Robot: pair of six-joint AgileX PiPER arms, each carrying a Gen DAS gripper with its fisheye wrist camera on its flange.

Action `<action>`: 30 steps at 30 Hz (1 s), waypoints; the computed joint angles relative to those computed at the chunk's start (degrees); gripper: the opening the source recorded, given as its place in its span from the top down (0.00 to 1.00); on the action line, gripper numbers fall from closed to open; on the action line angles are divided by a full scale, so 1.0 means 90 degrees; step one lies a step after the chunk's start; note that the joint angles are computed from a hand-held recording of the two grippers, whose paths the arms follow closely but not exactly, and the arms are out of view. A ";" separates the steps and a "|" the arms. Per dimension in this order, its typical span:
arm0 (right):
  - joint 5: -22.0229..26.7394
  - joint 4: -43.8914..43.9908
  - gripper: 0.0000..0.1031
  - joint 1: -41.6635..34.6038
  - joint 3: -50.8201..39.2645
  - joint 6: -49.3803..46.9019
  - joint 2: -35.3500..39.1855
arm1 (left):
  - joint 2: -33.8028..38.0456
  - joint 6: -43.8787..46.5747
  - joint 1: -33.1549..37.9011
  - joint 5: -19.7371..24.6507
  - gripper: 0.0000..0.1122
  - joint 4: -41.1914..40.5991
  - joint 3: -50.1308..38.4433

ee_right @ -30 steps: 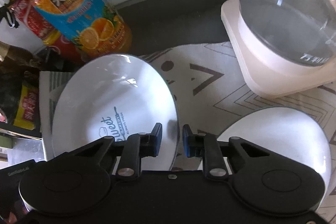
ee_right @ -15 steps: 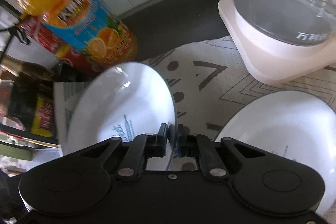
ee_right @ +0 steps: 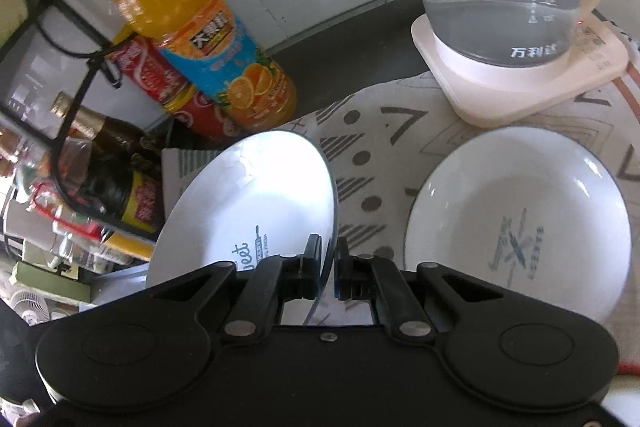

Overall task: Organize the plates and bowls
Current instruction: 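Lift the 'Sweet' plate with both grippers and lower it onto the flower-pattern plate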

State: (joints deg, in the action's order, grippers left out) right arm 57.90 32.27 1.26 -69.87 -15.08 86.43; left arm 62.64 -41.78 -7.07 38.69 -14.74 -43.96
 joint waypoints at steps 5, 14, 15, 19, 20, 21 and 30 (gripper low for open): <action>0.0037 -0.0086 0.94 0.0088 0.0469 0.0262 -0.0679 | -0.0565 0.0442 0.0263 0.0486 0.95 -0.0206 0.0131; 0.0122 -0.0344 0.93 0.0392 0.1209 0.0745 -0.1845 | -0.1628 0.1222 0.0889 0.1435 0.96 -0.0629 0.0430; 0.0137 -0.0376 0.93 0.0429 0.1289 0.0787 -0.1973 | -0.1749 0.1324 0.0978 0.1557 0.96 -0.0681 0.0460; 0.0137 -0.0460 0.93 0.0560 0.1700 0.0936 -0.2502 | -0.2142 0.1573 0.1192 0.1963 0.95 -0.0759 0.0546; 0.0136 -0.0460 0.93 0.0575 0.1801 0.0933 -0.2629 | -0.2271 0.1749 0.1358 0.2109 0.96 -0.0857 0.0588; 0.0146 -0.0453 0.92 0.0579 0.1906 0.0924 -0.2766 | -0.2374 0.1859 0.1458 0.2210 0.96 -0.0913 0.0623; 0.0322 -0.0554 0.92 0.0676 0.2404 0.0965 -0.3487 | -0.2965 0.2491 0.2136 0.3021 0.96 -0.1212 0.0775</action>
